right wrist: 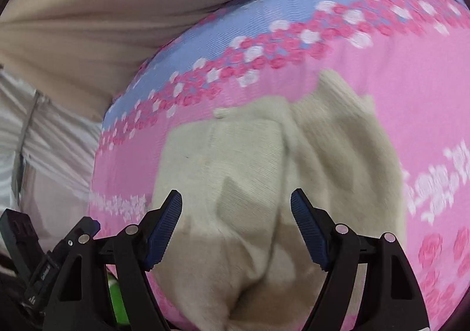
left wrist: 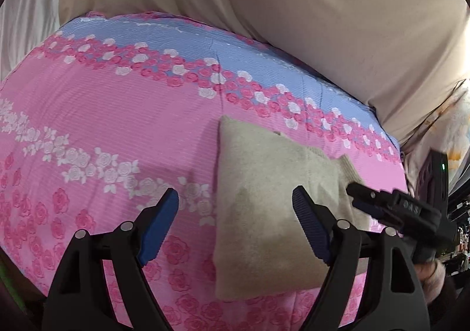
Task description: Fold small clothes
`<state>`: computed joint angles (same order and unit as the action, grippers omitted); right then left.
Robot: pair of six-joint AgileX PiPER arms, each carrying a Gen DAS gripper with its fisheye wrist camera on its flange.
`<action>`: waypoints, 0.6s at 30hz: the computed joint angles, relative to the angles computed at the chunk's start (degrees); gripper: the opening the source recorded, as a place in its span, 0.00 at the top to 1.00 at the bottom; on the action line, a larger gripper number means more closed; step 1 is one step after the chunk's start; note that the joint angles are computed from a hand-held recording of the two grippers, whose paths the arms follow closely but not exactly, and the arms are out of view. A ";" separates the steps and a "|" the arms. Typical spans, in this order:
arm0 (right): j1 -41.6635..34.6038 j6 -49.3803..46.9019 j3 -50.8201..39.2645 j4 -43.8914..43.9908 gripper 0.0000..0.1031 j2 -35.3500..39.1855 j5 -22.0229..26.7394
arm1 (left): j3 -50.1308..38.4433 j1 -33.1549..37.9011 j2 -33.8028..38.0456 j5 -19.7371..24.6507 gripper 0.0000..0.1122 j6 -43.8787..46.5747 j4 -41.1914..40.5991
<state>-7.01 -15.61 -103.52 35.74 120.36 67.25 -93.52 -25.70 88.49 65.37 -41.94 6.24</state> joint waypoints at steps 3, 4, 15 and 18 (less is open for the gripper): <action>3.96 6.17 -4.98 -5.29 0.27 4.99 1.67 | 1.38 1.02 -0.91 0.27 0.31 -0.31 -0.32; 4.75 6.96 -4.63 -6.11 0.27 5.16 1.28 | 1.89 1.29 -1.36 0.24 0.30 -0.63 -0.10; 3.65 1.18 -5.68 -1.88 0.90 -0.72 -0.32 | 3.79 2.07 -2.13 1.21 0.27 -2.63 1.35; 1.73 0.53 -7.55 -3.42 0.91 -3.28 0.34 | 3.41 1.74 -1.86 1.76 0.27 -2.23 1.54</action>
<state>-5.28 -15.09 -111.07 32.32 117.08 67.59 -90.11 -23.96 86.63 67.13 -44.17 7.77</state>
